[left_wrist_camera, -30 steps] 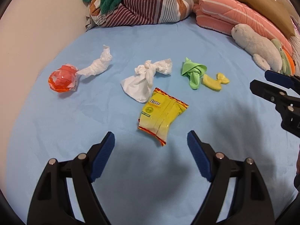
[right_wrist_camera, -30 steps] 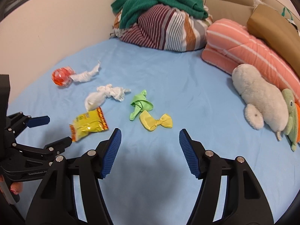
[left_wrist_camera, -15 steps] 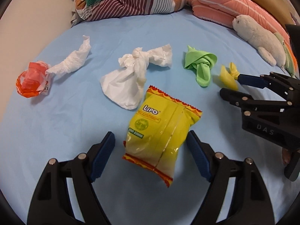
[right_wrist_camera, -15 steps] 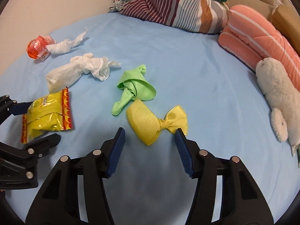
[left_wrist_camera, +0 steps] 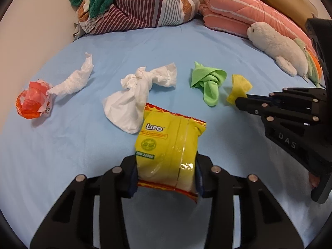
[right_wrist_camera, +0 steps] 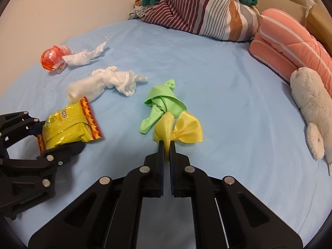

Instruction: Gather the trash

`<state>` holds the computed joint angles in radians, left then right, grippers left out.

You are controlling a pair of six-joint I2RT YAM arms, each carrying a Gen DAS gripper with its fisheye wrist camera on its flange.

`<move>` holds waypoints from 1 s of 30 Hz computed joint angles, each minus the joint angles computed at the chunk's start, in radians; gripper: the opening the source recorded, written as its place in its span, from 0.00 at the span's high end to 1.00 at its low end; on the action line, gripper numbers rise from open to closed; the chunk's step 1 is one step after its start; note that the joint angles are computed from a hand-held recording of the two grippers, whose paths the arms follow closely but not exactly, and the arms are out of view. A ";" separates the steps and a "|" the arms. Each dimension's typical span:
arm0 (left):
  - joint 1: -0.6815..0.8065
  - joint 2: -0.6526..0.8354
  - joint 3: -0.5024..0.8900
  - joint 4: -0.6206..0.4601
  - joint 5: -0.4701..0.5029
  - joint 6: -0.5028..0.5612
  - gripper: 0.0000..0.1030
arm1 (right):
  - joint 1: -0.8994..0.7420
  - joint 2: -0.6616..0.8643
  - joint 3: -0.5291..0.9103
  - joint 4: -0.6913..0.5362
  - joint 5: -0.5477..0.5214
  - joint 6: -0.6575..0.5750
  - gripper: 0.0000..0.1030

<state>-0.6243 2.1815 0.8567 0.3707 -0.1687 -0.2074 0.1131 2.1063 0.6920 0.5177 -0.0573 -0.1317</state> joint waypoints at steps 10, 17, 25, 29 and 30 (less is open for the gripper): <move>-0.050 -0.196 -0.111 -0.071 -0.057 -0.051 0.59 | 0.017 -0.284 -0.178 -0.053 -0.036 0.052 0.97; -0.122 -0.443 -0.259 -0.169 -0.160 -0.145 0.59 | 0.054 -0.580 -0.328 -0.143 -0.047 0.113 0.97; -0.286 -0.699 -0.427 -0.348 -0.290 -0.346 0.59 | 0.122 -1.040 -0.476 -0.423 -0.028 0.202 0.97; -0.385 -0.838 -0.483 -0.460 -0.342 -0.454 0.59 | 0.211 -1.384 -0.526 -0.691 0.021 0.285 0.97; -0.420 -0.866 -0.489 -0.498 -0.364 -0.485 0.59 | 0.243 -1.467 -0.535 -0.762 0.039 0.314 0.97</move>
<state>-1.0445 1.3152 0.3681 -0.1271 -0.5330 -0.6925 0.3557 0.6395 0.1571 -0.2443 -0.0178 0.1823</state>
